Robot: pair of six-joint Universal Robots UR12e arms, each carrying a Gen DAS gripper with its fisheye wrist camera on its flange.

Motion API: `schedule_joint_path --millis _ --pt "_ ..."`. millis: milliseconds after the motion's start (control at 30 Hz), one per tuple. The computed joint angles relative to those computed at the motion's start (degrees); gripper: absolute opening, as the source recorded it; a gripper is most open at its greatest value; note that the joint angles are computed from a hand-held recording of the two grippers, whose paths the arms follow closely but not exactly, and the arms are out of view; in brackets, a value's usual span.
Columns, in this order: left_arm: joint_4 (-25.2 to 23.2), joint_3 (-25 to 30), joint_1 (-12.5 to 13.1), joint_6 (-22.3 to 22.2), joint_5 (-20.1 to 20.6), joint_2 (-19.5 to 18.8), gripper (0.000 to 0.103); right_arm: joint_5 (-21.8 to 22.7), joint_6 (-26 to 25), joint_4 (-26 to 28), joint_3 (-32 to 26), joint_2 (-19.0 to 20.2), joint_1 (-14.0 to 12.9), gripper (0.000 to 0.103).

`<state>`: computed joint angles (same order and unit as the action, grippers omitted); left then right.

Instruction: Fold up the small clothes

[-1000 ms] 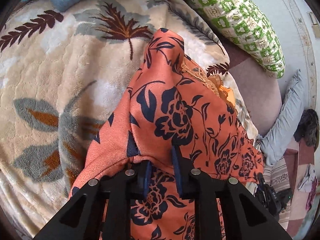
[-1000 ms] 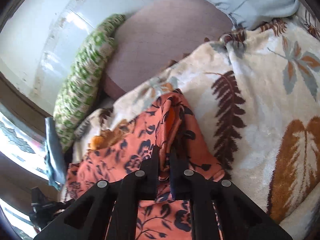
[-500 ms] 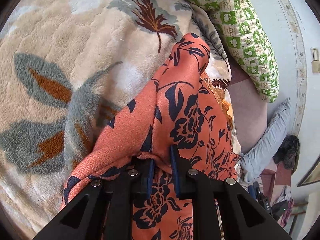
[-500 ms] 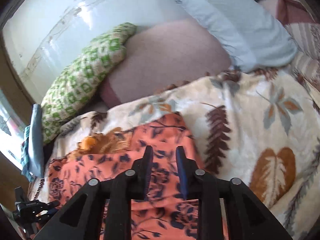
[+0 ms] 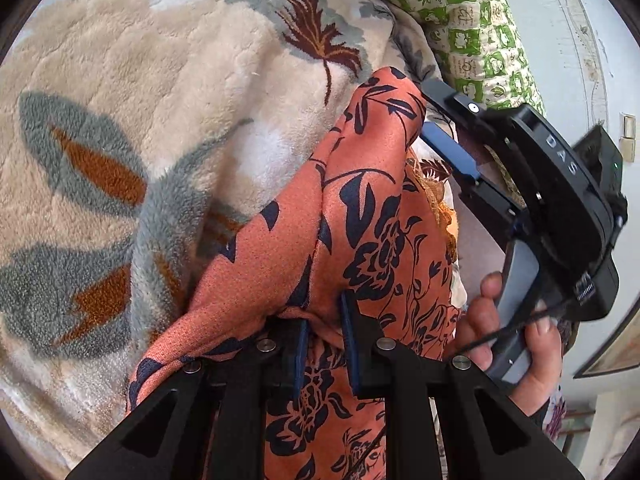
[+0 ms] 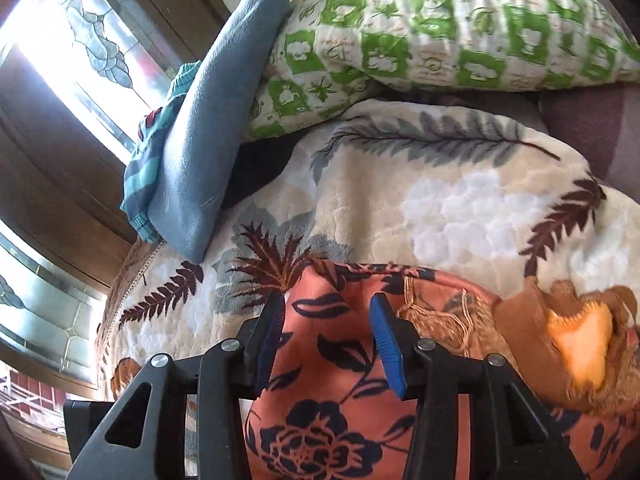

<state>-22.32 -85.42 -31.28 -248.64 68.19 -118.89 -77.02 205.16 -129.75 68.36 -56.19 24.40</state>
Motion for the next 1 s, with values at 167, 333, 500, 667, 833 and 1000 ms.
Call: schedule_joint_path --millis 167,333,500,667,833,1000 --pt "-1.96 0.06 -0.7 0.05 4.71 0.9 0.015 6.03 -10.27 1.49 -3.38 1.83 0.31 0.005" --pt "-8.41 2.05 -1.89 2.98 12.73 1.2 0.015 1.31 -7.22 -1.77 -3.56 2.87 0.85 0.006" --pt "-8.67 2.6 -2.13 3.78 12.88 1.25 0.015 -3.65 -3.27 0.25 -0.55 1.24 0.95 0.02" --pt "-7.25 3.94 -4.32 8.02 16.34 2.36 0.015 -5.52 7.89 -10.97 14.01 -10.28 -2.25 0.028" --pt "-5.48 5.2 -6.75 16.85 25.87 2.97 0.023 -22.4 17.03 -5.35 27.94 -24.85 -5.3 0.039" --pt "-10.35 5.75 -6.1 14.14 27.37 2.21 0.025 -21.53 25.16 -1.5 36.95 -32.16 -8.88 0.039"
